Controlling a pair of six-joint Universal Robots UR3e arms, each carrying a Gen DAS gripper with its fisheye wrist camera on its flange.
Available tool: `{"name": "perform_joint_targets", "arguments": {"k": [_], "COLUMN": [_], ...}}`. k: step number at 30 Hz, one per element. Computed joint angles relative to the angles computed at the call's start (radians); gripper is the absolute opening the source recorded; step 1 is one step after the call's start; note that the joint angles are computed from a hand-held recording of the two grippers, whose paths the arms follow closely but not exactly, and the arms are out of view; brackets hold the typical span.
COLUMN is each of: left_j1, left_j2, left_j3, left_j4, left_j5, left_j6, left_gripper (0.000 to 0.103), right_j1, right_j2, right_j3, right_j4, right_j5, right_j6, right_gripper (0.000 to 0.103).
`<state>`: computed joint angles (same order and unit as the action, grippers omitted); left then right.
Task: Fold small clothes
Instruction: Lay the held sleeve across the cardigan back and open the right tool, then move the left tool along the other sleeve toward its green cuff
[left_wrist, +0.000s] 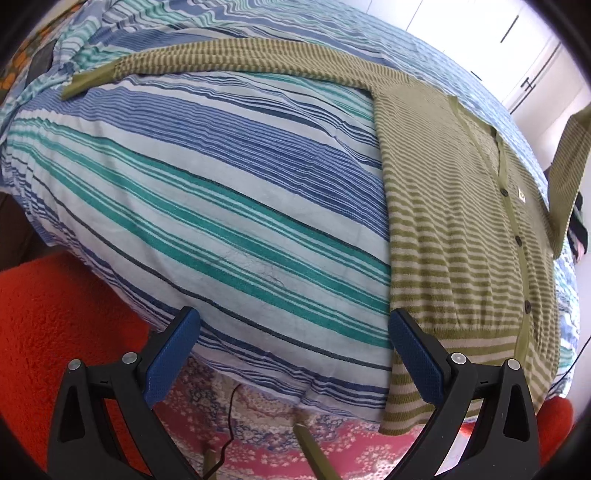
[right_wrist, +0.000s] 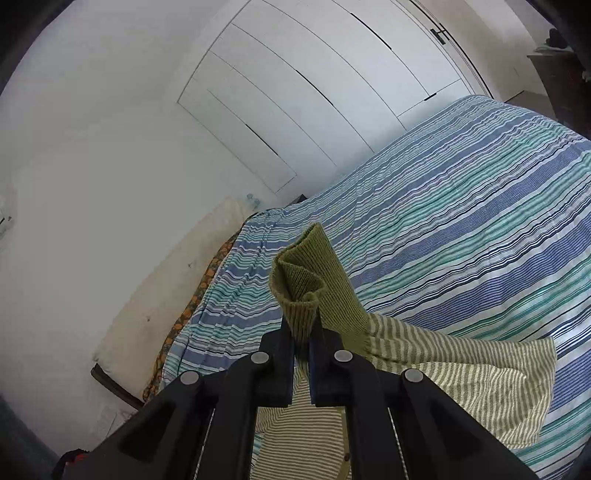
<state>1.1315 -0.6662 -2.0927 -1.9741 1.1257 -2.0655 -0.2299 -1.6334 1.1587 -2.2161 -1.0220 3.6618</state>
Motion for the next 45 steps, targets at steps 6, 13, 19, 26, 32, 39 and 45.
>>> {"name": "perform_joint_targets", "arguments": {"k": [6,13,19,26,32,39,45], "left_j1": [0.056,0.023,-0.008,0.018,-0.182,-0.198,-0.162], "left_j2": [-0.056,-0.049,-0.008,0.071,0.053,0.025,-0.089], "left_j3": [0.012,-0.021,-0.022,-0.010,-0.112,-0.121,-0.120], "left_j4": [0.002,0.055,0.061,-0.030,0.197,0.219,0.186], "left_j5": [-0.001,0.000,-0.022,-0.058,0.018,0.029,0.078], "left_j6": [0.009,-0.039,-0.035,0.063,-0.083,-0.096,-0.102], "left_gripper": [0.102,0.102,0.102,0.102,0.102,0.102,0.103], "right_j1": [0.395,0.449,0.475,0.723,0.987,0.984,0.991], "right_j2": [0.385,0.441,0.070,-0.296,-0.269,-0.287,-0.295], "right_j3": [-0.129,0.088,0.364,0.613,0.713,0.769,0.811], "right_j4": [-0.163,-0.203,-0.043,0.276,0.366,0.303,0.253], "right_j5": [-0.318,-0.199,-0.381,-0.786,-0.922,-0.941,-0.945], "right_j6": [0.080,0.081,-0.113,-0.011,0.296,0.284,0.308], "right_gripper": [0.006,0.085,0.086,0.086,0.087,0.092,0.099]}}
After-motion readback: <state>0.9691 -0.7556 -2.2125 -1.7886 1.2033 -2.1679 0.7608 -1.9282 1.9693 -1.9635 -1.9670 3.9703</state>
